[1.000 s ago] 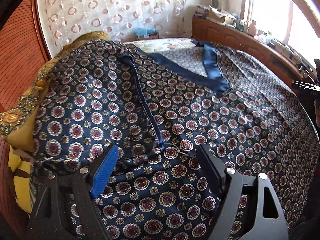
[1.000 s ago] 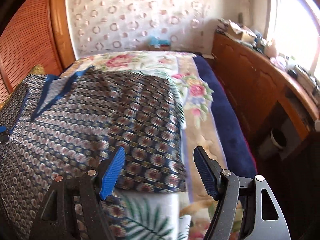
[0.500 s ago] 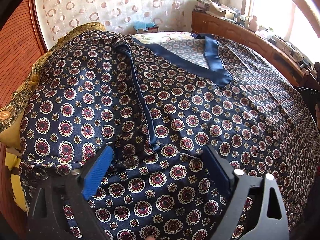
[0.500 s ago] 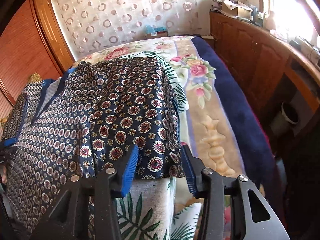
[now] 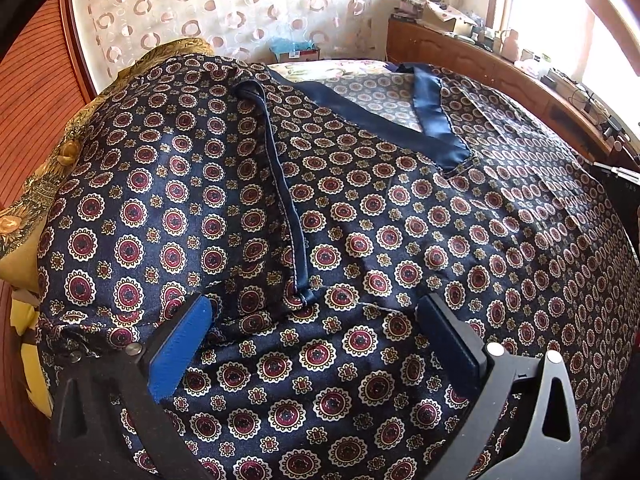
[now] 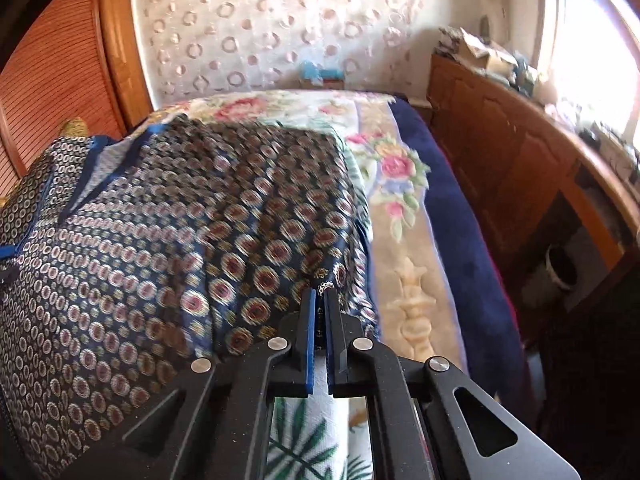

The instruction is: Fold small clothes

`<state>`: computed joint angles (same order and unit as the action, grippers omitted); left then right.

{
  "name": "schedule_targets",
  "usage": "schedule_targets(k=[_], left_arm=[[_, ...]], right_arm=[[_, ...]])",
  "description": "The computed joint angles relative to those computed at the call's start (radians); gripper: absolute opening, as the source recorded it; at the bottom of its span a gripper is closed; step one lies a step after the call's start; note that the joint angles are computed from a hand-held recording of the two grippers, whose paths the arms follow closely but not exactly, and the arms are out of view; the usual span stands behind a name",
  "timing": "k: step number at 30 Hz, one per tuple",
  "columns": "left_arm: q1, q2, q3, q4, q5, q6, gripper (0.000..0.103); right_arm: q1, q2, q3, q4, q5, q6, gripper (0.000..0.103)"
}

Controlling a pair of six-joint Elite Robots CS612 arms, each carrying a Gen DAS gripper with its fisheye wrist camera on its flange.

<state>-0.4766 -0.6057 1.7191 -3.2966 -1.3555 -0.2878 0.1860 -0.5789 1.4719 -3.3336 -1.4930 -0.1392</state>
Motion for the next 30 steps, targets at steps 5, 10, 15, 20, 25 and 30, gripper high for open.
schedule_targets(k=[5, 10, 15, 20, 25, 30], left_arm=[[-0.001, 0.000, 0.000, 0.001, 0.000, -0.001, 0.103], [0.000, 0.000, -0.001, 0.001, 0.000, 0.000, 0.103], [-0.001, 0.000, -0.001, 0.002, 0.002, -0.003, 0.103], [-0.001, 0.003, -0.010, 0.009, 0.003, -0.006, 0.103], [0.000, 0.003, -0.012, 0.011, 0.004, -0.008, 0.103], [0.000, 0.004, -0.013, 0.010, 0.004, -0.008, 0.103]], right_arm=[[0.023, -0.003, 0.011, -0.120, 0.024, -0.059, 0.003], [0.052, -0.003, 0.012, -0.123, 0.074, -0.130, 0.003], [0.073, 0.019, -0.015, -0.033, 0.068, -0.174, 0.003], [0.063, 0.029, -0.040, 0.042, 0.086, -0.169, 0.003], [0.052, 0.040, -0.063, 0.069, 0.104, -0.151, 0.003], [0.045, 0.015, -0.012, -0.007, 0.099, -0.115, 0.025]])
